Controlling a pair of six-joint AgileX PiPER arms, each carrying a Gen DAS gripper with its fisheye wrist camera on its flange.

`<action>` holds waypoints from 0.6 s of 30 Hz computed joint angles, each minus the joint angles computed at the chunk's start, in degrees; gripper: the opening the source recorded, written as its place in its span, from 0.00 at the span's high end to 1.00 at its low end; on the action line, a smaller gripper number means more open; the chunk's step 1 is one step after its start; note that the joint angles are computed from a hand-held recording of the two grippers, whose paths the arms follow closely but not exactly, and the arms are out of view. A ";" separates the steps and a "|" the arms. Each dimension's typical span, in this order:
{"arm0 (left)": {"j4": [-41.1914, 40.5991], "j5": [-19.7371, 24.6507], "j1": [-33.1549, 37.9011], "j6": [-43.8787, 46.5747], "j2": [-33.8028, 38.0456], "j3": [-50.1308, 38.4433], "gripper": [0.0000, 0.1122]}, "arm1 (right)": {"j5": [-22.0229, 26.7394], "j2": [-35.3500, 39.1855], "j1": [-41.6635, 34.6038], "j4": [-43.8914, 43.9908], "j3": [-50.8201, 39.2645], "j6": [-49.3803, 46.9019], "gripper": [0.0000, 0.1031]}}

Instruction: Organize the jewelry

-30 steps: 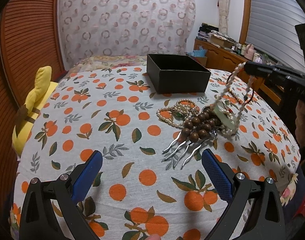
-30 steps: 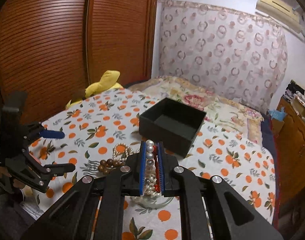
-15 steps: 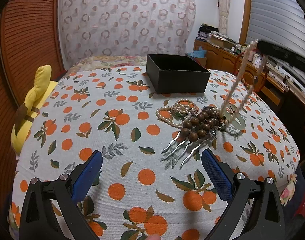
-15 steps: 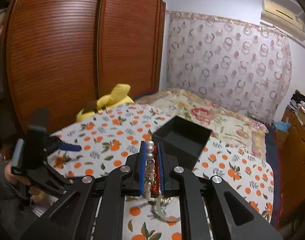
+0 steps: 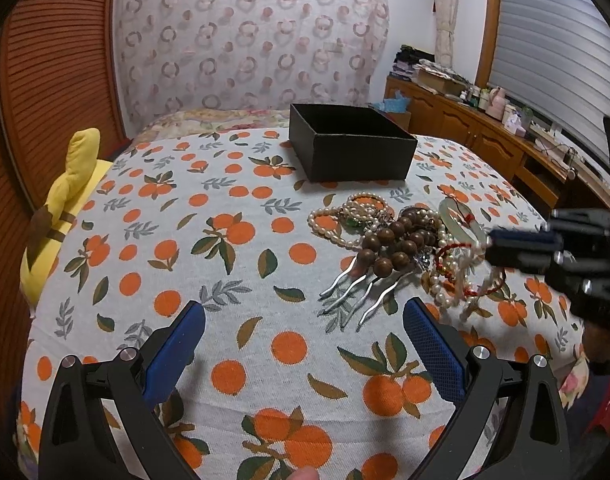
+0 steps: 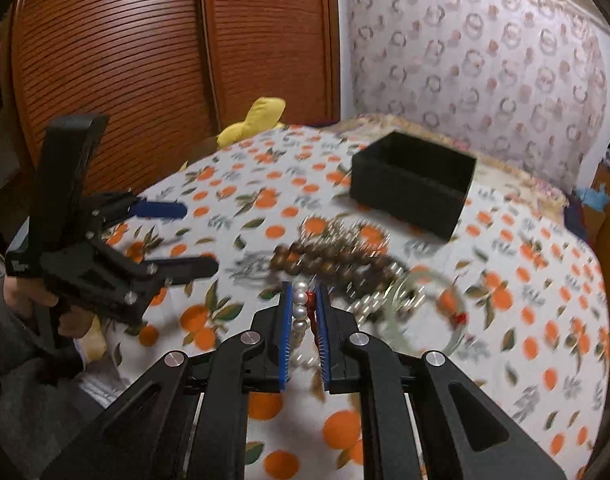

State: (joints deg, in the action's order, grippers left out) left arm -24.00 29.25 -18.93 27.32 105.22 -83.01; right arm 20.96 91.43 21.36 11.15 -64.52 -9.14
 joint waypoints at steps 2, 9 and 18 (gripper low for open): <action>-0.31 0.21 0.17 0.26 -0.13 0.16 0.15 | 0.11 -0.11 0.50 -0.20 0.96 0.35 0.82; -0.95 0.51 0.47 1.11 -0.50 0.79 0.15 | 1.68 -3.04 0.32 1.44 5.18 -1.42 0.64; -4.00 1.68 -0.10 5.03 -0.65 1.55 0.15 | -0.91 -2.11 -2.34 5.17 5.46 -1.87 0.64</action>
